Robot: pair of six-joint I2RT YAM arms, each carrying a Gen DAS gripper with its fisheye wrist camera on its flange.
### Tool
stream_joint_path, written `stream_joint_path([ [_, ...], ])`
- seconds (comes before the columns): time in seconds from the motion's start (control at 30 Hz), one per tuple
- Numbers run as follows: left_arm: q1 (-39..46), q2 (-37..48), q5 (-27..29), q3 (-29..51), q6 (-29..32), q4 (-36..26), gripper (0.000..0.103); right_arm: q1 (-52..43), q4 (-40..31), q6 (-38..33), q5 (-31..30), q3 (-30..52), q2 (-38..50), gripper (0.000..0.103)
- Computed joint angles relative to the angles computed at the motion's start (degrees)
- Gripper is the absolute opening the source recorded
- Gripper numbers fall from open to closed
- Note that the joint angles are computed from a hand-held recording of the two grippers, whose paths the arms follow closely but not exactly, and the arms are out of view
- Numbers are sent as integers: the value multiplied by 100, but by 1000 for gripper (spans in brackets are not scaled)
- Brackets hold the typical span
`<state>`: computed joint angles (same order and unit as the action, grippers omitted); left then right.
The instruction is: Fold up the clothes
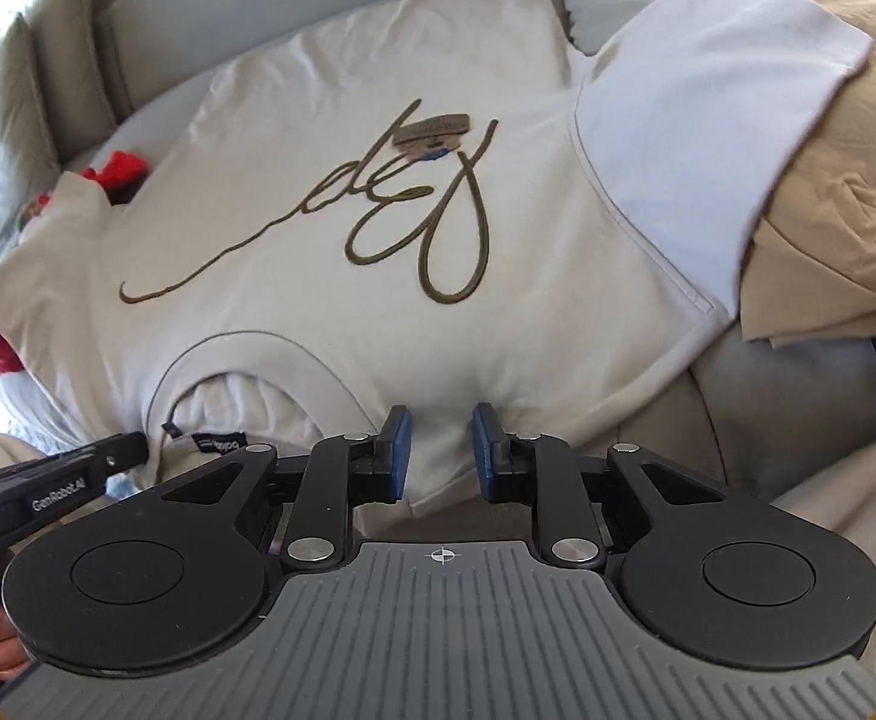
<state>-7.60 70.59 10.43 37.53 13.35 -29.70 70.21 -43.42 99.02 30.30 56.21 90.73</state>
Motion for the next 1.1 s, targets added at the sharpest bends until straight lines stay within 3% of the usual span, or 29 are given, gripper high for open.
stream_joint_path([
  [0.1,313,-100,376,286,167,-493,13,13,5,107,-406,-164,-419,28],
  [0.2,454,-527,709,430,260,-704,18,298,-372,365,73,-15,-706,29],
  [0.3,469,-738,931,600,133,-822,21,465,-790,588,533,227,-840,41],
  [0.33,450,-770,965,626,77,-811,22,488,-905,651,649,298,-867,41],
  [0.4,353,-799,950,659,-39,-748,36,519,-1046,813,837,344,-927,44],
  [0.57,160,-961,832,609,-142,-711,57,553,-1292,1480,1058,119,-1269,48],
  [0.73,176,-827,802,733,-182,-781,59,641,-1463,1957,1158,-53,-1527,50],
  [0.9,361,-598,1209,1424,-223,-843,59,497,-1499,1265,1385,327,-1705,50],
  [0.97,431,-422,1418,1866,-278,-814,60,349,-1652,755,1531,734,-1717,61],
  [1.03,443,-129,1567,2406,-341,-727,62,216,-1862,181,1844,1254,-1657,83],
  [1.1,414,314,1687,3055,-449,-713,65,0,-2035,-523,2110,1801,-1568,88],
])
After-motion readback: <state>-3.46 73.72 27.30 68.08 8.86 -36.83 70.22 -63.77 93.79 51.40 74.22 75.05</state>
